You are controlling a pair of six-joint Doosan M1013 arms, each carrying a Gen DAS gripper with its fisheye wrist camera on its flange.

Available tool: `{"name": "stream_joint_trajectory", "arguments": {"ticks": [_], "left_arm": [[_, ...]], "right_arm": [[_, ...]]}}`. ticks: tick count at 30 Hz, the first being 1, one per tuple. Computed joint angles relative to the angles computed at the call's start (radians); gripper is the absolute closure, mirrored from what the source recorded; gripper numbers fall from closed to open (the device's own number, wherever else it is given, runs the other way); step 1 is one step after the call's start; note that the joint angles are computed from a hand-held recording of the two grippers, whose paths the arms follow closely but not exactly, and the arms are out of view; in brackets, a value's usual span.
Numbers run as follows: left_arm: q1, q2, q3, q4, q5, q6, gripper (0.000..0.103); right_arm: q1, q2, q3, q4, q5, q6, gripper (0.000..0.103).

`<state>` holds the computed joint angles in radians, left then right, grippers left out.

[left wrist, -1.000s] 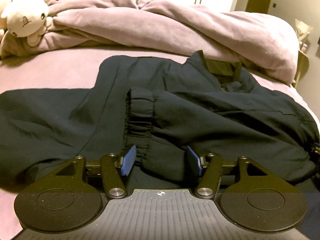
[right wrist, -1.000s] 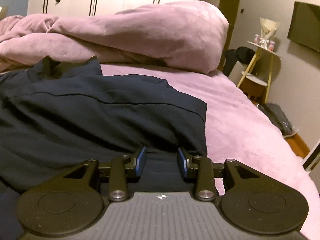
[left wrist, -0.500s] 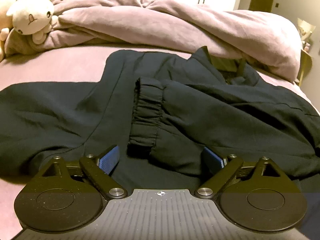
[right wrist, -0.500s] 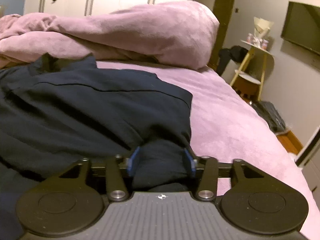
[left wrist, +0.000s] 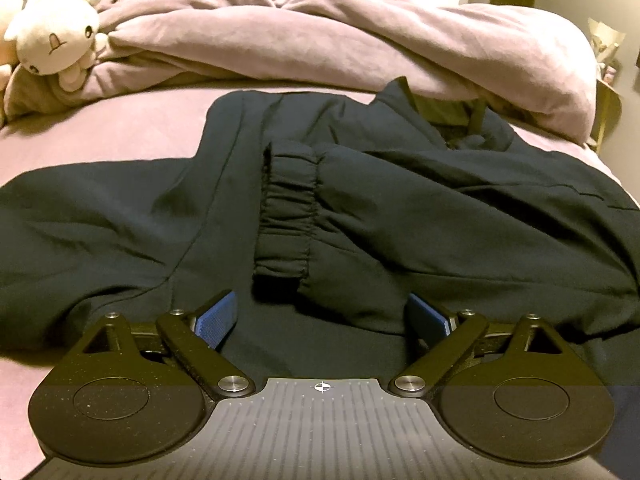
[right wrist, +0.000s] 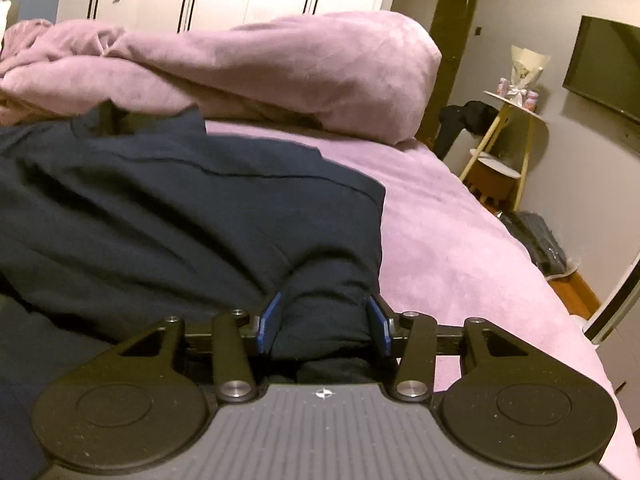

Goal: Fold large clothes

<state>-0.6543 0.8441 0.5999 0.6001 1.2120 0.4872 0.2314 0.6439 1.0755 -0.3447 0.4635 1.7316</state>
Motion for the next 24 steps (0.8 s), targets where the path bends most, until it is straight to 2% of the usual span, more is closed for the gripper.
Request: {"name": "stream_joint_trajectory", "arguments": {"ticks": [6,9,11,13,15,17,21,22,24], "left_arm": [[0.006,-0.030,0.060,-0.014,-0.060,-0.011,0.006],[0.005,-0.038,0.064,-0.029,-0.045,0.032,0.006],[0.005,-0.058,0.085,-0.053,-0.045,0.042,0.006],[0.005,-0.120,0.179,-0.061,-0.118,-0.001,0.006],[0.004,-0.210,0.321,-0.039,-0.232,-0.106,0.006],[0.001,-0.294,0.449,0.003,-0.305,-0.249,0.003],[0.007,-0.417,0.631,0.097,-0.280,-0.514,0.001],[0.014,-0.439,0.666,0.109,-0.244,-0.583,0.001],[0.032,-0.473,0.719,0.123,-0.182,-0.728,0.001]], "right_arm": [[0.007,0.016,-0.020,-0.060,0.016,0.021,0.053],[0.012,0.018,-0.023,-0.092,0.025,0.032,0.050],[0.016,0.021,-0.035,-0.126,0.045,0.059,0.037],[0.029,0.009,-0.030,-0.280,0.073,0.243,0.033],[0.040,-0.025,0.008,-0.423,0.082,0.446,0.033],[0.033,-0.086,0.078,-0.366,0.027,0.503,0.033],[0.004,-0.212,0.254,0.065,-0.130,0.252,0.032],[0.004,-0.232,0.286,0.102,-0.146,0.232,0.032],[0.013,-0.260,0.337,0.019,-0.157,0.328,0.032]]}}
